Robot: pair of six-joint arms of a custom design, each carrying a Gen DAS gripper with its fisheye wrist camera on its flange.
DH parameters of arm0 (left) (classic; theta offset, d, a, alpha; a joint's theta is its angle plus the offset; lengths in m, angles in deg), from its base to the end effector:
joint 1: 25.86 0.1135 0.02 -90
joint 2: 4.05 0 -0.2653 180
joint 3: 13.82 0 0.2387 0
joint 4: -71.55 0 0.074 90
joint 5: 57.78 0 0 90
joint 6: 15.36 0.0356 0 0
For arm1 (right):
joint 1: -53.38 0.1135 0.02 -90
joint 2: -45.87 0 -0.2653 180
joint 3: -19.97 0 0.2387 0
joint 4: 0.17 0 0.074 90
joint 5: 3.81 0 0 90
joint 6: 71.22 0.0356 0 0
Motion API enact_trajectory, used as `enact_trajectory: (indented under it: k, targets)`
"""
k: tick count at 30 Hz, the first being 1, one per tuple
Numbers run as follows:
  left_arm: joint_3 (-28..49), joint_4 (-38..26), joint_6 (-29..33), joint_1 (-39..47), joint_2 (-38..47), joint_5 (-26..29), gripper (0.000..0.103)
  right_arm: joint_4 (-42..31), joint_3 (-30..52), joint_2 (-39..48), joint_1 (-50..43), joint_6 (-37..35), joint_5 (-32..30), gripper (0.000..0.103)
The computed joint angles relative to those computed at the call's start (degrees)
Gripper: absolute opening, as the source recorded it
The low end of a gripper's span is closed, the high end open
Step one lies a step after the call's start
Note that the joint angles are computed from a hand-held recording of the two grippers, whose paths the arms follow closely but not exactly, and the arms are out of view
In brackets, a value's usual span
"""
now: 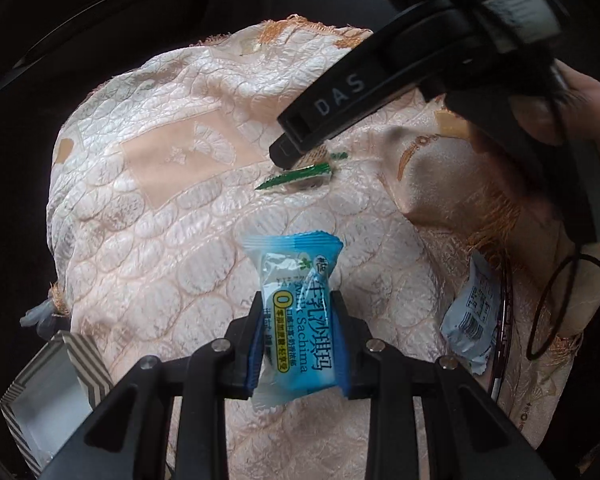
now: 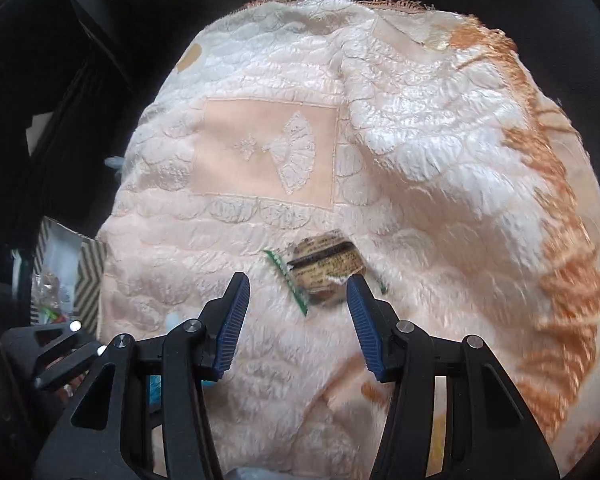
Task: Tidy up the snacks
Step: 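Grasp the blue sachima packet with the left tool while the right tool grasps the square cookie packet, then carry both packets into the white tray and open both tools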
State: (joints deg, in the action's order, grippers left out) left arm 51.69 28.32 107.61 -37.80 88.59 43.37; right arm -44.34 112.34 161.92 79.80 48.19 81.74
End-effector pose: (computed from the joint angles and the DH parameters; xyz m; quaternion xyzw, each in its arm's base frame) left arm 0.2738 -0.0649 0.1671 0.3899 0.9000 -0.0631 0.1844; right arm 0.3538 0.1788 0.1546 0.0181 0.9805 0.1235 0.1518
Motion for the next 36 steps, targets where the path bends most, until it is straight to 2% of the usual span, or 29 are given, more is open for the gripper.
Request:
enact_trajectory:
  k: [2,3,4,12,17,21,29,36]
  targets:
    - [-0.52,-0.53,-0.41,0.75,-0.67,0.48,0.031,-2.54,4.11,3.64,-0.75,-3.25,0.72,0.052]
    - [-1.12,-0.5,-0.23,0.97,-1.27,0.59,0.031,-3.63,5.74,5.04,-1.03,-4.6,1.4,0.063]
    - [-1.61,-0.57,-0.12,0.92,-1.77,0.56,0.031,-4.76,7.2,6.38,-1.49,-5.7,1.25,0.067]
    - [-3.05,-0.54,-1.68,-1.01,-1.92,0.58,0.031,-11.0,15.4,14.3,-4.03,-11.93,-6.12,0.068]
    - [-2.24,-0.36,-3.21,-1.21,-0.82,0.37,0.031,-13.6,18.44,17.92,-4.13,-11.54,-5.73,0.069]
    - [-2.76,0.21,-4.94,-0.75,-0.94,0.07,0.031,-9.45,12.7,14.26,-4.0,-8.87,-5.38,0.053]
    - [-7.44,2.63,-9.45,0.54,-5.91,-2.81,0.031,-3.42,-0.31,0.51,4.17,-4.65,3.97,0.051]
    - [-12.63,1.78,-13.83,2.65,-14.11,-5.58,0.031,1.24,-13.97,-12.56,12.53,6.47,10.55,0.051]
